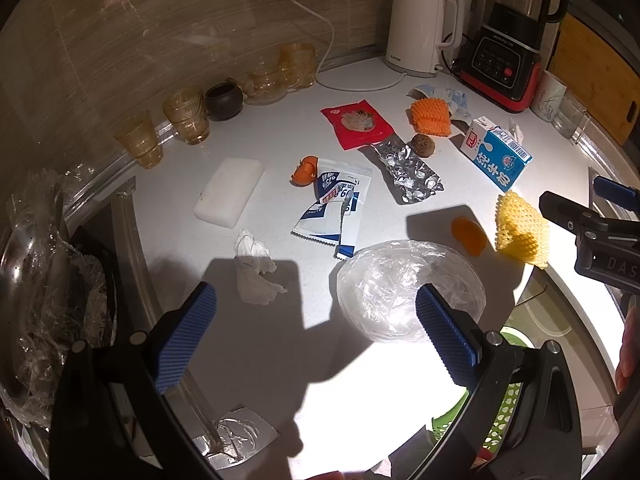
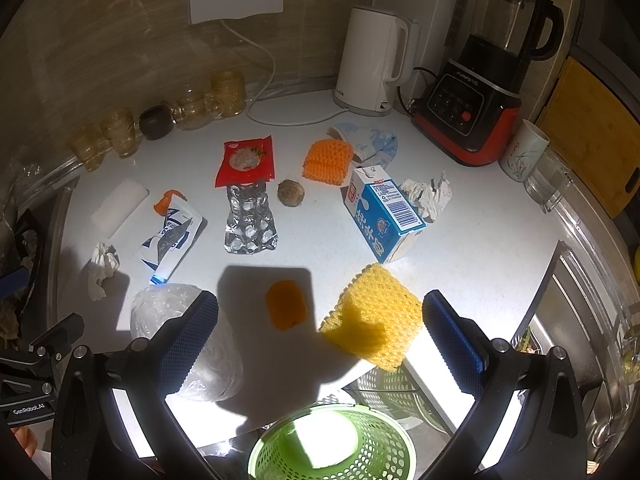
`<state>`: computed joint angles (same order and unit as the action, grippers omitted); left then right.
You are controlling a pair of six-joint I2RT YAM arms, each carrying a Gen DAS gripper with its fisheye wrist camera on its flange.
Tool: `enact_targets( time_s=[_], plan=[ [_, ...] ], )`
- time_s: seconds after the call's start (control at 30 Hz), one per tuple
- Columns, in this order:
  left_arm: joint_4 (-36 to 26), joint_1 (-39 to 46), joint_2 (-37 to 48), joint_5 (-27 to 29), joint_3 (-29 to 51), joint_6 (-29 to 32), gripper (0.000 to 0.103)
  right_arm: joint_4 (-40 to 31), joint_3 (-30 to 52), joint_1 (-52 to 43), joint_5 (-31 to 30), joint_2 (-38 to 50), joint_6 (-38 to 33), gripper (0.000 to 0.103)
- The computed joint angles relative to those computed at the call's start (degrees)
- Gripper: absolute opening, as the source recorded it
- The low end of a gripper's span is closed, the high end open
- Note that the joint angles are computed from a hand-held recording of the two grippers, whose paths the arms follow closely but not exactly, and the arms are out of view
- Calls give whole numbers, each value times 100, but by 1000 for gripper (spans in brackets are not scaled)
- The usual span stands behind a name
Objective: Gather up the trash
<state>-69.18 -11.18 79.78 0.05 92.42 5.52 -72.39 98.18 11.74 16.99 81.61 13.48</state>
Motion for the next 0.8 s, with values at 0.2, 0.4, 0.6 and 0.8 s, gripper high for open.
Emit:
enact_targets(
  time_s=[0.2,0.4,0.6,0.8],
  plan=[
    [-2,7,-2,6,0,10,95,-30,47,27,7,25,19,101],
    [-20,24,2,29,13,27,95,-10,4,9,-3,-14,11,101],
    [-29,1,13,13,27,-9,95,-9,-51,40,33,-54,33,101],
    [-67,5,3,28,54,-21,95,-4,-54,35,29,-58,30,101]
  ],
)
